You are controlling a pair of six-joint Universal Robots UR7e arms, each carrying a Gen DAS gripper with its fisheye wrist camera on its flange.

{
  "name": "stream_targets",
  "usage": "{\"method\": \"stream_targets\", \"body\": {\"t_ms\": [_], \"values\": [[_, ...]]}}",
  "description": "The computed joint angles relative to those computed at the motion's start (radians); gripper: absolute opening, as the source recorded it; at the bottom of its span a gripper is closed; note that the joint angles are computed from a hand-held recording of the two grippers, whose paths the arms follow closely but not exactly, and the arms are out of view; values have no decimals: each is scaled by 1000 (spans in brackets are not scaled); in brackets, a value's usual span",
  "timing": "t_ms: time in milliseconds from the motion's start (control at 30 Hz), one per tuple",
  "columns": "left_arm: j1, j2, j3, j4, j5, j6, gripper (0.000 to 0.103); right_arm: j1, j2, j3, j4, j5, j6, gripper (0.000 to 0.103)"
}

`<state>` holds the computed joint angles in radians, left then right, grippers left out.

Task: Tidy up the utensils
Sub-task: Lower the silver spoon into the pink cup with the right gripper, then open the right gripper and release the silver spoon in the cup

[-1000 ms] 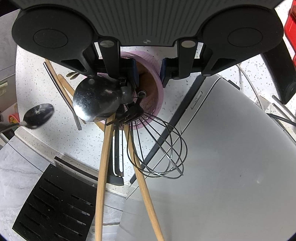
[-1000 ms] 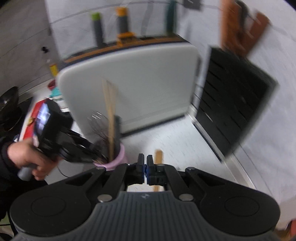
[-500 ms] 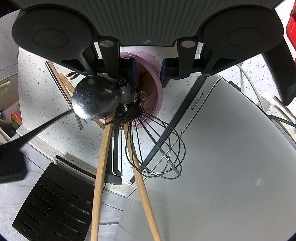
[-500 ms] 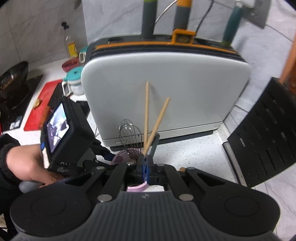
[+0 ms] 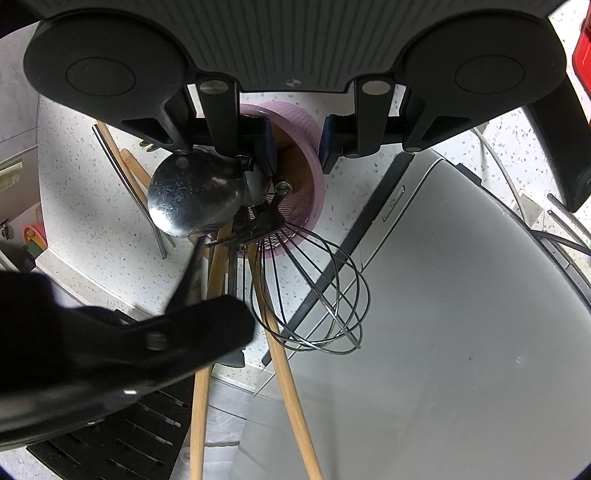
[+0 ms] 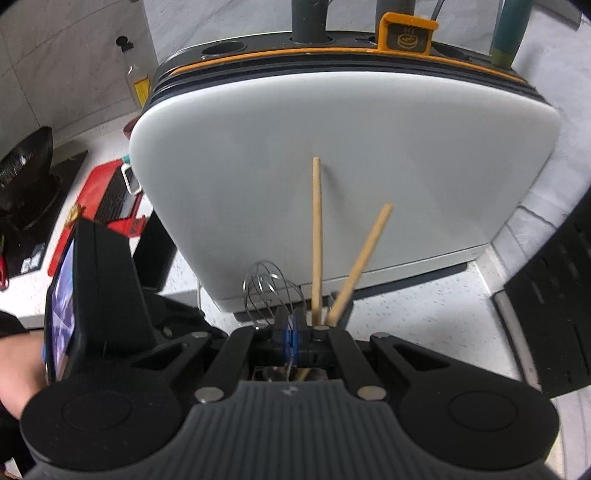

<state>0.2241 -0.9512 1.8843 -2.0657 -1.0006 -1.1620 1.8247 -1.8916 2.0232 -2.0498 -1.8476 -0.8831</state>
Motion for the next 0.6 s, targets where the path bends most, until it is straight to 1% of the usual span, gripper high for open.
{"method": "stream_targets", "body": {"t_ms": [67,200,367,400,500,533,600], "values": [[3,-1,1,-4,-2,5,27,-13,6,4,-4,11,7,0],[7,-7,5,-9,2,5,27,-45,7,2,3,67,31,0],[11,-21,17,-27,-3,0,27,-81,-14,13,-3,127,27,0],[12,-21,17,-29,-3,0,27,-91,-23,14,-5,147,21,3],[15,-22,18,-29,-4,-1,27,-132,-71,9,15,242,11,6],[17,-21,16,-28,-4,0,27,-146,-89,10,16,266,5,11],[16,-17,16,-31,-2,-2,27,-174,-125,14,11,297,-16,15]]}}
